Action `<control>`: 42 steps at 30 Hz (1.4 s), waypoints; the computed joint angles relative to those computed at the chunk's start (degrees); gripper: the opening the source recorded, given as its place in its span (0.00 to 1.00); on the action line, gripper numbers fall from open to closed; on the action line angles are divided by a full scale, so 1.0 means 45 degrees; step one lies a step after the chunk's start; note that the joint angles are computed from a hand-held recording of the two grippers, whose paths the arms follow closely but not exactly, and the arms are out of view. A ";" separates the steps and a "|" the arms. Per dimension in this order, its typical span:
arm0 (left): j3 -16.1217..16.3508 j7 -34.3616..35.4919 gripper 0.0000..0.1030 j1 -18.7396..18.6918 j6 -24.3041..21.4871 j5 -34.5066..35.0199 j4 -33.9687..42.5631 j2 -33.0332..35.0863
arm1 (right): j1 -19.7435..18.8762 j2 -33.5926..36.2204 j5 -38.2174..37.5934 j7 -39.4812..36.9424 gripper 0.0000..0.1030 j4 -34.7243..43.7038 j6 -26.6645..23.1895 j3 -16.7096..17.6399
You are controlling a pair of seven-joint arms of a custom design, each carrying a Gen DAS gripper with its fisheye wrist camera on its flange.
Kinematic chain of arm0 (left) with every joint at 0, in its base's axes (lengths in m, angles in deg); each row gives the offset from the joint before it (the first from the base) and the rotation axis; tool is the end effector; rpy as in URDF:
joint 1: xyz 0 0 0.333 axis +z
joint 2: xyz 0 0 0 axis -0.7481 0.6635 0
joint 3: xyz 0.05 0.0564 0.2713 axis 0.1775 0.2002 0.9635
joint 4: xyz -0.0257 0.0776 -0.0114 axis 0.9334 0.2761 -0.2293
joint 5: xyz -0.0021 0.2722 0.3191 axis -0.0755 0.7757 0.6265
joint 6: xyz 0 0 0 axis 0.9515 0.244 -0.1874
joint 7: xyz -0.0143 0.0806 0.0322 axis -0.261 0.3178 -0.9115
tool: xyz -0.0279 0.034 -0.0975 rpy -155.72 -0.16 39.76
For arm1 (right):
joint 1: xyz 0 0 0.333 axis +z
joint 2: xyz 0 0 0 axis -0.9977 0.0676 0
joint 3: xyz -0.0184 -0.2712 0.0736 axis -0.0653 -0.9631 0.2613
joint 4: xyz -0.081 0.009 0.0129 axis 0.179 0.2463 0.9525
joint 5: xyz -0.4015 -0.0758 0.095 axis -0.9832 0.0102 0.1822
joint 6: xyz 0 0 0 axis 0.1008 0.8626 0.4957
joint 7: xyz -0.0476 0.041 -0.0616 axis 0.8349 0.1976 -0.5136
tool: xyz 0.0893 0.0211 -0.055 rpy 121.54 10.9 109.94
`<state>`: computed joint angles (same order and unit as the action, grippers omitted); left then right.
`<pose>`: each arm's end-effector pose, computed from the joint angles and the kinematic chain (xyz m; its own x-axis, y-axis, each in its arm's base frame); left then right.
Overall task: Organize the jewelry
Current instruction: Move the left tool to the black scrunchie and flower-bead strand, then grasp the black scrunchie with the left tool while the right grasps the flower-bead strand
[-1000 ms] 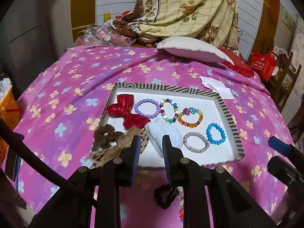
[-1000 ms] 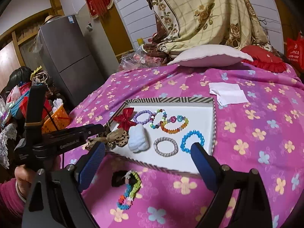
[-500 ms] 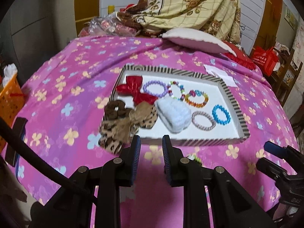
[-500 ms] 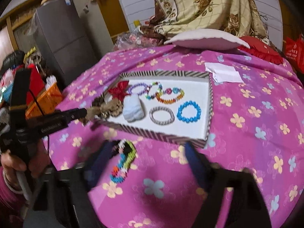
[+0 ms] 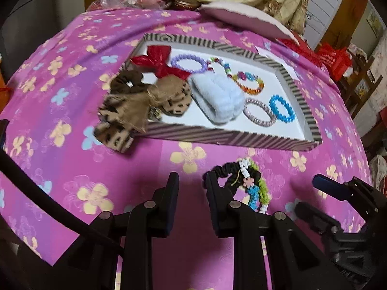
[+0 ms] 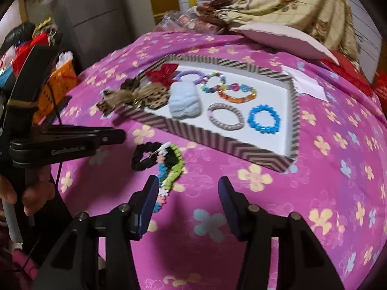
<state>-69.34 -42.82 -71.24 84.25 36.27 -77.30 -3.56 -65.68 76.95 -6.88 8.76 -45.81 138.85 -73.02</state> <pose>0.5128 -0.3575 0.3229 0.1288 -0.9732 0.1906 -0.8567 -0.2060 -0.4729 0.5238 0.2424 0.3422 0.5791 -0.8041 -0.1344 -0.7082 -0.4145 -0.5716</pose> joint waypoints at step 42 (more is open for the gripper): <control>-0.0711 0.4688 0.42 0.0409 0.1020 -0.3642 0.0974 0.1250 | -0.0815 -0.0240 -0.4811 0.3337 0.37 -0.1271 0.0116 -0.0615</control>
